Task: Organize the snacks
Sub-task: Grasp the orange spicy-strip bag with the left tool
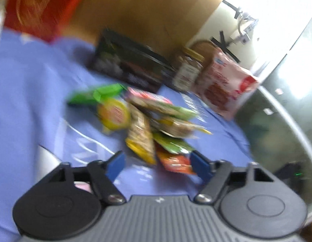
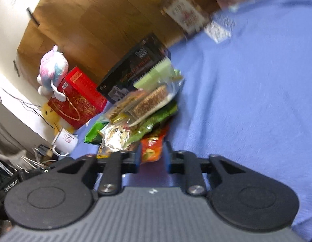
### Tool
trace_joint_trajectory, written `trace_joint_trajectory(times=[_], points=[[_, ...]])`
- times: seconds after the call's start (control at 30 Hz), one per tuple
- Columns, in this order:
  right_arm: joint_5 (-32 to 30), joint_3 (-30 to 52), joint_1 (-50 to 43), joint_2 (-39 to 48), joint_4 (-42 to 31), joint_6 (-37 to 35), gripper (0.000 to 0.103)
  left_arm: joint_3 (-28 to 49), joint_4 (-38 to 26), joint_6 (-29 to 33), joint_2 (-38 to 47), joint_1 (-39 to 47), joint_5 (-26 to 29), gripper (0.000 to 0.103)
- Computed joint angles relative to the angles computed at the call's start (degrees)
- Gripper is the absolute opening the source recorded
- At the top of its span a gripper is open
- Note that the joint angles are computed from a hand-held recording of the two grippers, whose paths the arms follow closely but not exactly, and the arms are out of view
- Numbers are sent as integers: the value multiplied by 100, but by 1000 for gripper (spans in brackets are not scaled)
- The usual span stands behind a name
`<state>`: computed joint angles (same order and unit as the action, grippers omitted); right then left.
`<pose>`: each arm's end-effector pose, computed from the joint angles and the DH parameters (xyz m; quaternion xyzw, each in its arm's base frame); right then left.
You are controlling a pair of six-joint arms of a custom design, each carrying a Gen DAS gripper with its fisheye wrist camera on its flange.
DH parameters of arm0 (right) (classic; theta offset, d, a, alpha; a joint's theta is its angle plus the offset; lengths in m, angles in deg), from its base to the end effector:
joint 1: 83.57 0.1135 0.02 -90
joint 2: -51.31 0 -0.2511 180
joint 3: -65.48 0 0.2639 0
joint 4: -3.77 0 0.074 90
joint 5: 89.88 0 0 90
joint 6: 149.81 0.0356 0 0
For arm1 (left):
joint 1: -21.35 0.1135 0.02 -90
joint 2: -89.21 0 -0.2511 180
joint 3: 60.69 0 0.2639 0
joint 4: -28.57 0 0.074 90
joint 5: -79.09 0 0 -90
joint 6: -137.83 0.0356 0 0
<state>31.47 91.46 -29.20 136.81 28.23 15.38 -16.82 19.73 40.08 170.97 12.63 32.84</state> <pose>0.1430 0.1677 0.0764 0.2769 0.8177 0.2997 0.4061 0.2539 -0.0638 0.1273 0.1447 0.8614 -0.3918 0.2890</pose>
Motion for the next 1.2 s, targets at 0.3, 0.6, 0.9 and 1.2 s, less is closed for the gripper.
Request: trace_joint_trajectory(times=[0.3,0.6,0.9,1.2], points=[[587,-146,841,-514,-391,342,3,599,158,-319,1331,-575,215,51],[-508,-294,-294,105,820,-4,31,838,486,-1076,1946,-506,540,9],[-447,667,755,207,-170,-1320,9,571,-1638,1144,1249,1016,849,7],[-523,1133,188,404,-606,-1748,17,1109,-2157,1743,1590,1616,778,10]])
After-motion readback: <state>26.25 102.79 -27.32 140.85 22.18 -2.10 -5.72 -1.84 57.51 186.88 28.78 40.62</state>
